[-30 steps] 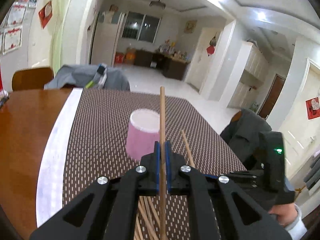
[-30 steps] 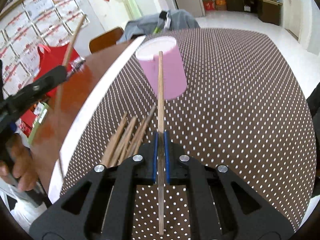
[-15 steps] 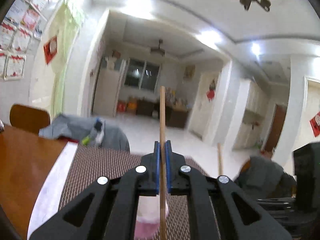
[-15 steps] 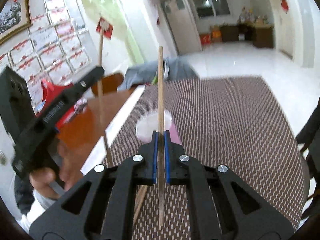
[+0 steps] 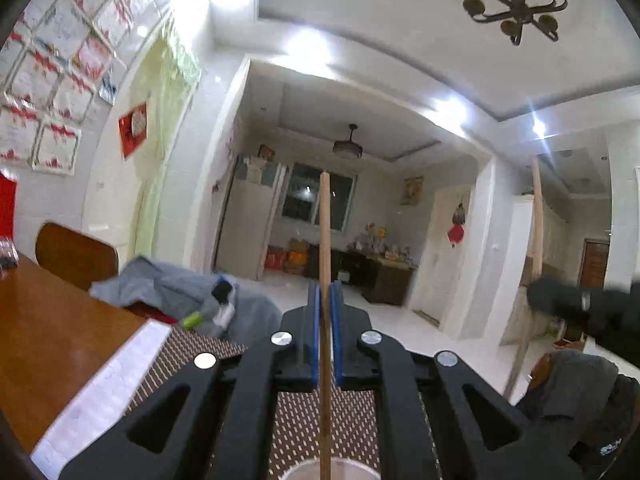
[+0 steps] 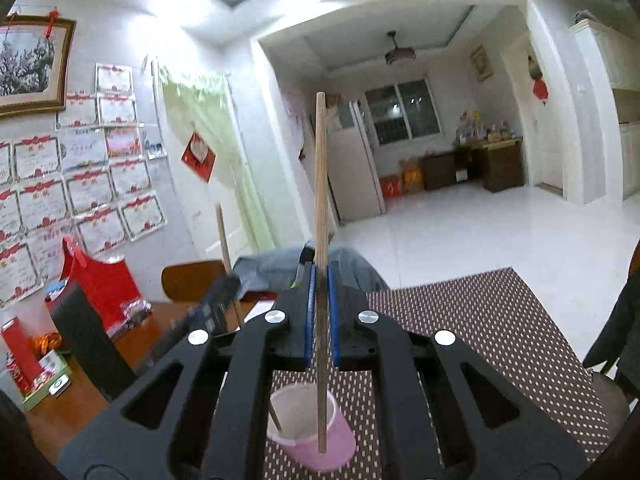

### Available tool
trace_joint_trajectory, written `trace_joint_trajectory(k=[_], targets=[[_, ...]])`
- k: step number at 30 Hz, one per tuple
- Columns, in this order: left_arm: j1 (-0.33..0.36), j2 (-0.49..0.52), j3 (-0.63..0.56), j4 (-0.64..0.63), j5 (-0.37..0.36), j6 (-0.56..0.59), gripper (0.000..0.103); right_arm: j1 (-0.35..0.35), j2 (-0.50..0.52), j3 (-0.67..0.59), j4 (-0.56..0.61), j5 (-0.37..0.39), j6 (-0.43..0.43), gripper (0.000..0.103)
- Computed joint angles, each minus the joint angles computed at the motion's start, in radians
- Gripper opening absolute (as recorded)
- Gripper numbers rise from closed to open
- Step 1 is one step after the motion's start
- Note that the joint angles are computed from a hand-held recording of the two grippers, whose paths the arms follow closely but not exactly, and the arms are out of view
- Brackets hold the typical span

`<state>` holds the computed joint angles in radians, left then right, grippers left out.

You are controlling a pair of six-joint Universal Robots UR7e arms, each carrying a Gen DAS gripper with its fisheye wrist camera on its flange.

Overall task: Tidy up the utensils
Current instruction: 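Lift the left tool's chopstick upright over the pink cup while the right tool does likewise, then open the left tool over the cup while the right tool releases its chopstick there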

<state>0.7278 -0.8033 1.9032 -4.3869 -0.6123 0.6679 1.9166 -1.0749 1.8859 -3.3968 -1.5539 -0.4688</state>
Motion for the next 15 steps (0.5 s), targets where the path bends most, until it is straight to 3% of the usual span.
trace_joint_trajectory(k=[10,13,15], targets=[[-0.014,-0.031,0.099,0.1,0.059,-0.095,0.007,-0.021,0.084,-0.021,-0.062,0.043,-0.009,0.007],[-0.023,-0.044,0.12,0.128,0.079,-0.129,0.023,-0.024,0.081,-0.009,-0.054,0.035,-0.009,0.007],[-0.033,-0.054,0.136,0.144,0.092,-0.147,0.023,-0.027,0.076,0.002,-0.046,0.026,-0.016,0.007]])
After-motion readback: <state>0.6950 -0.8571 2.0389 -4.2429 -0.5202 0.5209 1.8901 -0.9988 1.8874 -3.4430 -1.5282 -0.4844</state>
